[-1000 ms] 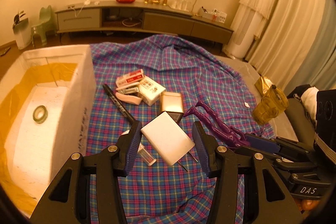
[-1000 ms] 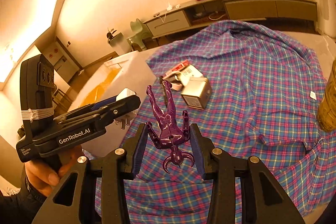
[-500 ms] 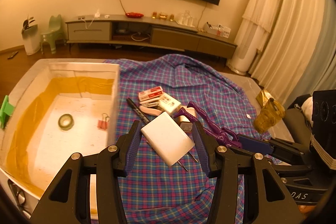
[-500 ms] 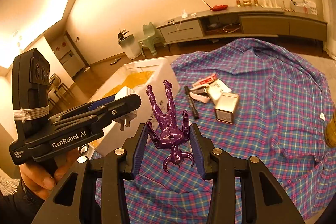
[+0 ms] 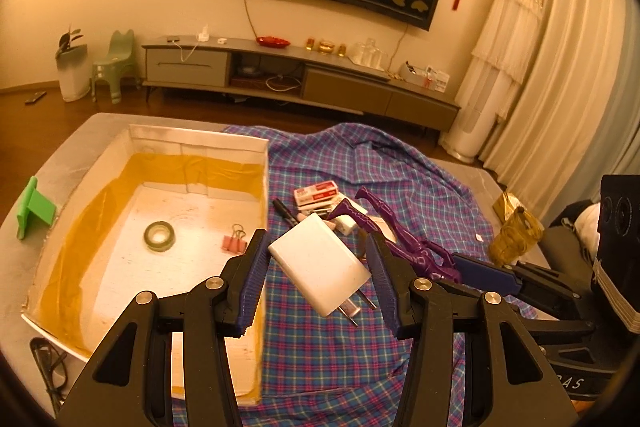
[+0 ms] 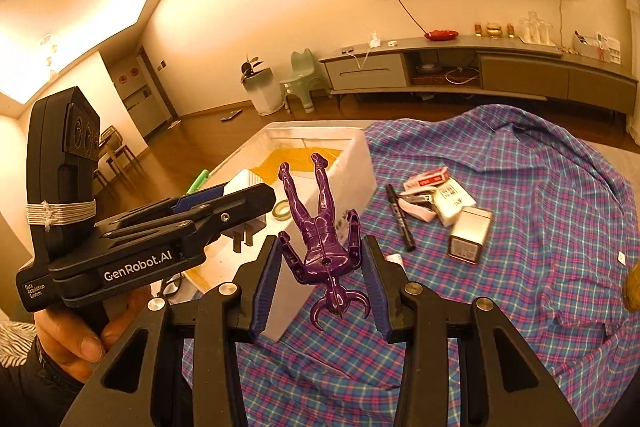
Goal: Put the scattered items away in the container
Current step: 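Carry the charger plug and purple figure over the foam box with both tools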
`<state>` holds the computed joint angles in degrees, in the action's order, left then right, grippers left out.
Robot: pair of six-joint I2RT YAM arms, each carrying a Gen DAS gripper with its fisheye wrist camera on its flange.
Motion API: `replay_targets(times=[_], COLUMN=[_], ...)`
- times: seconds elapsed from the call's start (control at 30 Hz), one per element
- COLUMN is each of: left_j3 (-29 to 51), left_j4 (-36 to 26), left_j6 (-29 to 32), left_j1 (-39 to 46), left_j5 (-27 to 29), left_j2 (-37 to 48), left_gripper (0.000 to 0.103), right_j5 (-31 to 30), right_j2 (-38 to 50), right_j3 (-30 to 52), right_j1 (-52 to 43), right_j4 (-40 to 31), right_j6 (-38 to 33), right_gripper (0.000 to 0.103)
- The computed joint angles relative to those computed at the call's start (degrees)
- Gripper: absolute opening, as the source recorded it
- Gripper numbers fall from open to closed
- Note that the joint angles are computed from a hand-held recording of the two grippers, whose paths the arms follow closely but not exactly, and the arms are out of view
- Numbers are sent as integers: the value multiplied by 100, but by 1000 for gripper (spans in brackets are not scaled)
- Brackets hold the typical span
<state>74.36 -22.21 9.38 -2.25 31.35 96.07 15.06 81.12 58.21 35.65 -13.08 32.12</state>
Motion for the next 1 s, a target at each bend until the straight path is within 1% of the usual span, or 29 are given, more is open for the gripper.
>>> replay_targets(times=[0.4, 0.53, 1.0], left_j3=[281, 451, 1046], left_j4=[-193, -290, -500], left_j6=[105, 165, 180], left_j1=[670, 875, 1354], left_j5=[412, 505, 567], left_j2=[160, 317, 973], left_gripper=[51, 51, 51], right_j5=[544, 537, 357], right_j2=[677, 941, 1763], right_j3=[830, 1073, 1817], right_j1=[554, 636, 665], right_j4=[-78, -54, 17], right_j6=[-355, -393, -443], right_gripper=[42, 42, 42])
